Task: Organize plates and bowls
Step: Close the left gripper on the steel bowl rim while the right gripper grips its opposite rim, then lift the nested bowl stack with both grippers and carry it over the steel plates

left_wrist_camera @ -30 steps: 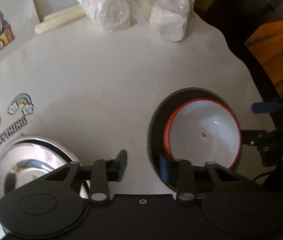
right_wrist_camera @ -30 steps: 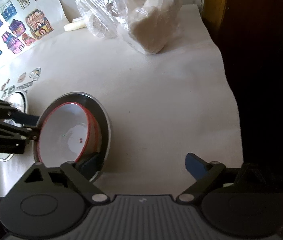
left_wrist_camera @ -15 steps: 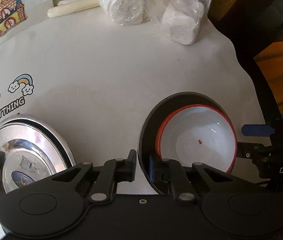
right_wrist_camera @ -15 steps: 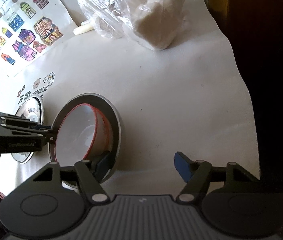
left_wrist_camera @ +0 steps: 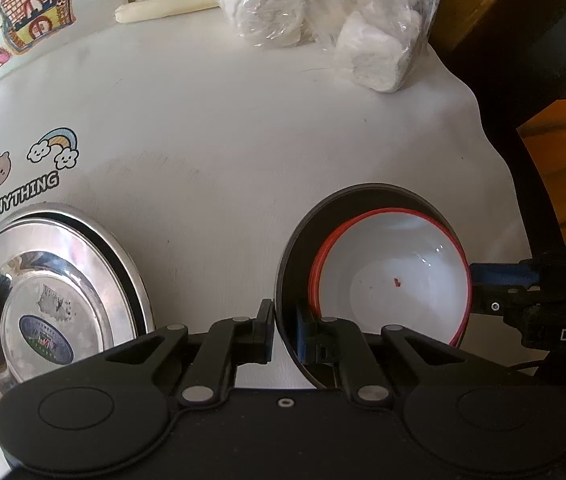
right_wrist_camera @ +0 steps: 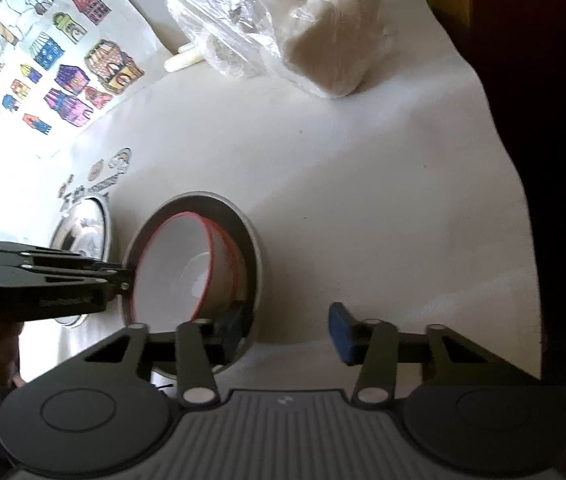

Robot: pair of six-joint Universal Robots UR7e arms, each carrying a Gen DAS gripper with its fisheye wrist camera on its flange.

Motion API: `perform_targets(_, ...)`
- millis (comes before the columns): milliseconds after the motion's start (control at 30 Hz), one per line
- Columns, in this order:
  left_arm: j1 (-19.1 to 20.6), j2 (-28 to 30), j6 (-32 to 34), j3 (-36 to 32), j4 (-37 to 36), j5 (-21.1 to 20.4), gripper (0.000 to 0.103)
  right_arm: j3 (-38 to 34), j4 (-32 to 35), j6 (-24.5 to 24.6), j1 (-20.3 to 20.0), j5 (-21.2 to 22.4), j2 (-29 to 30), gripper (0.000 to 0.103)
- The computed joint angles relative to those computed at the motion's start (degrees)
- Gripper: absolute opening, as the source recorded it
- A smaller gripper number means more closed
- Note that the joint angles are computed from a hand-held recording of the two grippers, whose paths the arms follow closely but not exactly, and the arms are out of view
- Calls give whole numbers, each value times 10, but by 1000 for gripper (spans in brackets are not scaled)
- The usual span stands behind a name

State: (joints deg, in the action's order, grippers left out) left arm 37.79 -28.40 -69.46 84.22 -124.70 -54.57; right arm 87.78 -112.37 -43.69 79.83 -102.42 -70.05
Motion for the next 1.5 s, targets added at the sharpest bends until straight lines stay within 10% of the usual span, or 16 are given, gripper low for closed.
perform_targets(233,-2,-1,-16,7,-7,2,9,-15,28,6,0,16,7,19)
perform_targets(667,0,-9,-28,26,-34,-2,9,-59,87,118,-8,32,37,14)
perform_targets(1500,-9,-89,-21,130,-130,3,7,-26,80,169,24,4,20,12)
